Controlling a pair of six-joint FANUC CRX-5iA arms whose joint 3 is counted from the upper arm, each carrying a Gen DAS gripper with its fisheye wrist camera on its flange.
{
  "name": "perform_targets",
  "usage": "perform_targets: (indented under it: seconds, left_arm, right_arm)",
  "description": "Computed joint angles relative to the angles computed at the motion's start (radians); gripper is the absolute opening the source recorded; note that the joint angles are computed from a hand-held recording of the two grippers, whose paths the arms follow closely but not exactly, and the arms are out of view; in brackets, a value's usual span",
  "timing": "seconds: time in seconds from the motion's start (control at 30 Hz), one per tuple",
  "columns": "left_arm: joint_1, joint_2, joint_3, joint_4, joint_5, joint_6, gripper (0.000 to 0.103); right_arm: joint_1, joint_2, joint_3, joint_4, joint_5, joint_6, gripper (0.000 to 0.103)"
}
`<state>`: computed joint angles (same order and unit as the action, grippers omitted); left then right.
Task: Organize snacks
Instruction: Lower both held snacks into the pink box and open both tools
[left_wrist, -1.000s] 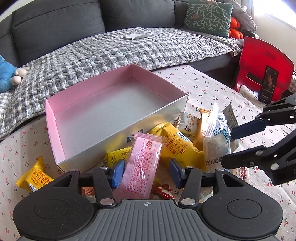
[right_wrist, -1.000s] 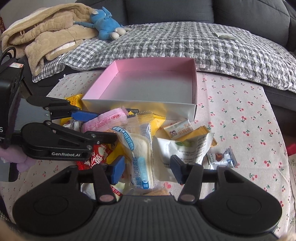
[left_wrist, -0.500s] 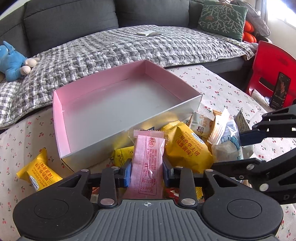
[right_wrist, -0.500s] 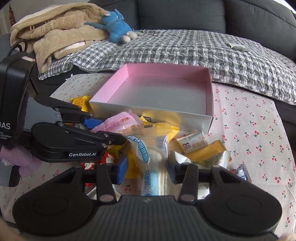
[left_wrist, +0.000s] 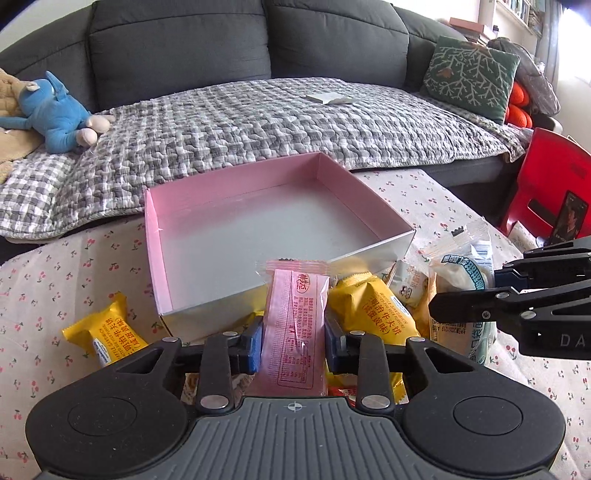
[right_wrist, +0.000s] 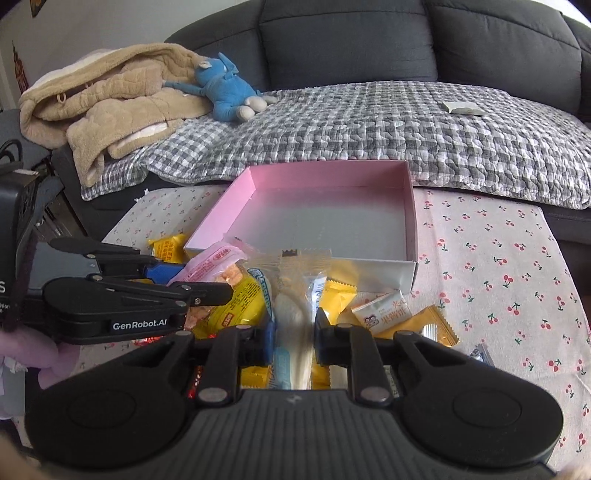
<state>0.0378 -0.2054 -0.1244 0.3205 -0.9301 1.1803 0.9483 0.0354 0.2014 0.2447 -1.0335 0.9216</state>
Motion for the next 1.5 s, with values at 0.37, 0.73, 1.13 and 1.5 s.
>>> perform_targets:
  seconds: [0.37,0.73,1.13,1.5]
  left_arm:
    - [-0.006,0.07,0.145,-0.097,0.02,0.117,0.03]
    - [-0.051,0.233,0.3,-0.254,0.053,0.276,0.03]
    - [-0.069,0.316,0.355,-0.352,0.058,0.363,0.032]
    - [-0.054,0.278,0.306,-0.313,0.086,0.329,0.083]
  right_arm:
    - [-0.072,0.09,0.105,0.024,0.078,-0.085,0.018]
    - [-0.16,0.252,0.271,-0.035,0.073,-0.093,0.018]
    - [-0.171,0.344,0.365,-0.016,0.007,-0.078,0.027]
    - [-0.153,0.3,0.311,0.064,0.034,-0.11,0.082]
